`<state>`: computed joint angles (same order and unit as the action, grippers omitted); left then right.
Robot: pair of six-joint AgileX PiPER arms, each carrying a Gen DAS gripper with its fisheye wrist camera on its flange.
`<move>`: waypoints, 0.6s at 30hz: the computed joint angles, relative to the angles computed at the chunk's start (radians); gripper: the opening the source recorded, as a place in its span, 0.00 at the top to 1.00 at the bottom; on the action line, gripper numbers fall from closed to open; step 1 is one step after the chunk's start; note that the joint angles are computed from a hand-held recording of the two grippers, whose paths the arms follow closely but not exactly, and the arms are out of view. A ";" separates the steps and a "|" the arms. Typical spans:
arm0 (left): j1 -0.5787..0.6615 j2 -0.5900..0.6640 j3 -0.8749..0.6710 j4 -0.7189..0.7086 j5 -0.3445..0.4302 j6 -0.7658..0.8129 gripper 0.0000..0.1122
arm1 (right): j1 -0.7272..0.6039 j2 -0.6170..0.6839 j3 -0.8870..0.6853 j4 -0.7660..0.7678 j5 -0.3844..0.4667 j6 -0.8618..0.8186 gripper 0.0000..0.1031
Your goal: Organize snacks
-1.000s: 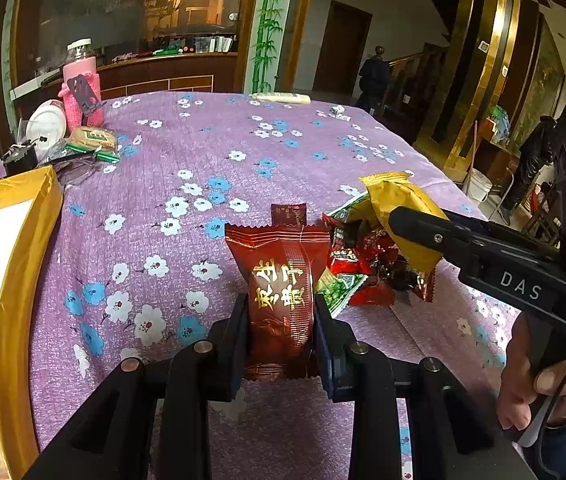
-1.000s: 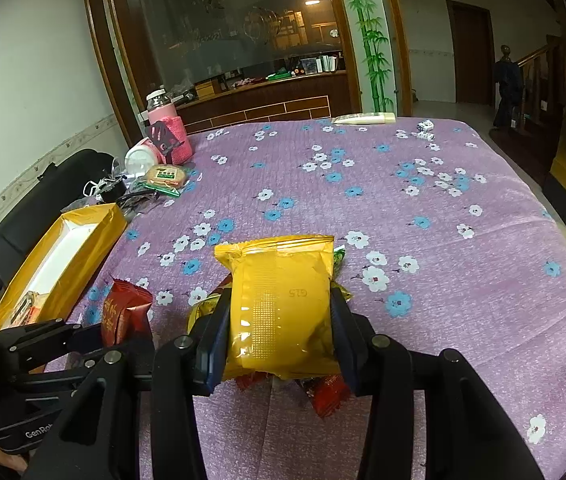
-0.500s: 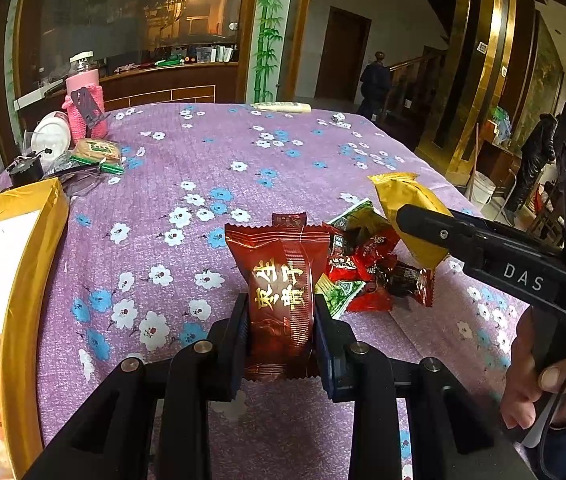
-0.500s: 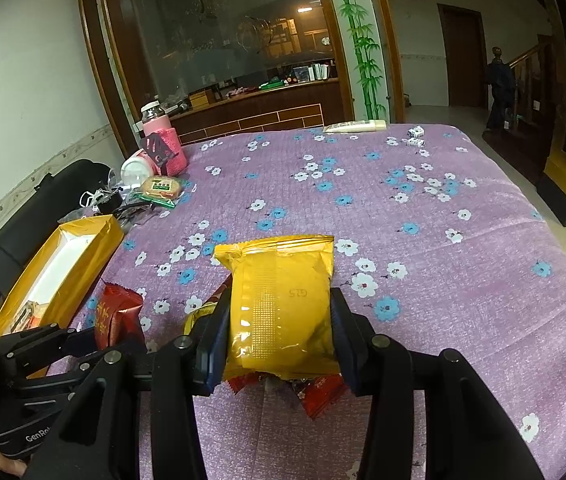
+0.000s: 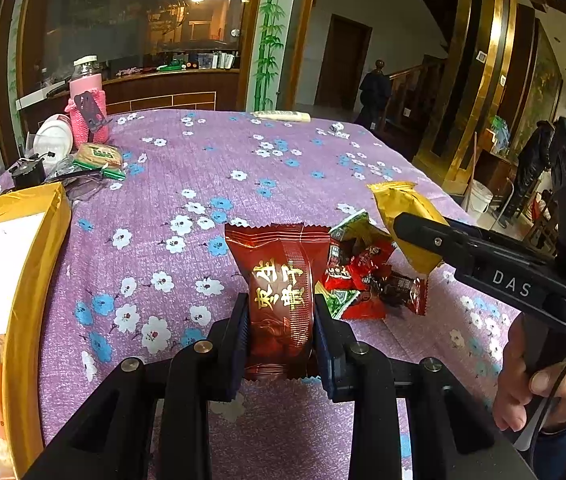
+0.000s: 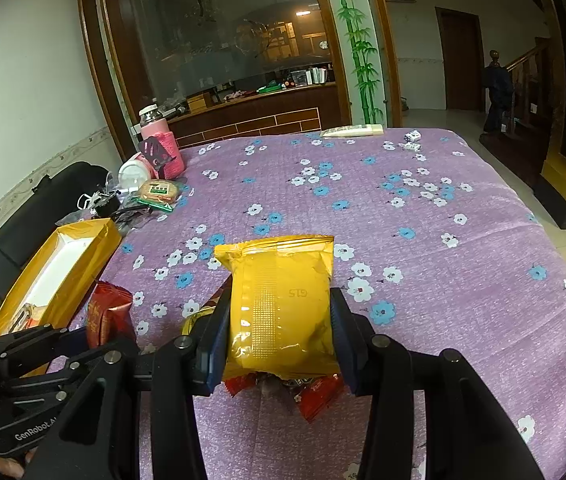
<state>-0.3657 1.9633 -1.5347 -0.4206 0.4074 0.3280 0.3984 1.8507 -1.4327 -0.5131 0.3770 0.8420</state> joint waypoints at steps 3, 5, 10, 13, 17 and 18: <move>0.003 -0.015 0.013 0.018 -0.011 -0.025 0.73 | -0.001 -0.012 0.015 -0.016 -0.019 0.017 0.58; 0.013 -0.034 0.030 -0.002 -0.014 -0.019 0.73 | 0.000 -0.021 0.025 -0.026 -0.032 0.027 0.58; 0.047 -0.102 0.105 -0.059 -0.032 0.012 0.73 | 0.000 -0.031 0.037 -0.007 -0.058 0.009 0.57; 0.070 -0.135 0.137 -0.090 -0.030 0.033 0.73 | 0.010 -0.036 0.043 -0.067 -0.065 0.053 0.57; 0.115 -0.191 0.194 -0.167 -0.044 0.109 0.73 | 0.026 -0.026 0.035 -0.176 -0.038 0.148 0.57; 0.129 -0.198 0.199 -0.186 -0.042 0.129 0.73 | 0.025 -0.017 0.023 -0.160 -0.023 0.139 0.57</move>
<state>-0.2372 1.7649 -1.3354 -0.6070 0.3656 0.4572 0.4233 1.8339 -1.4101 -0.6728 0.3538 0.9807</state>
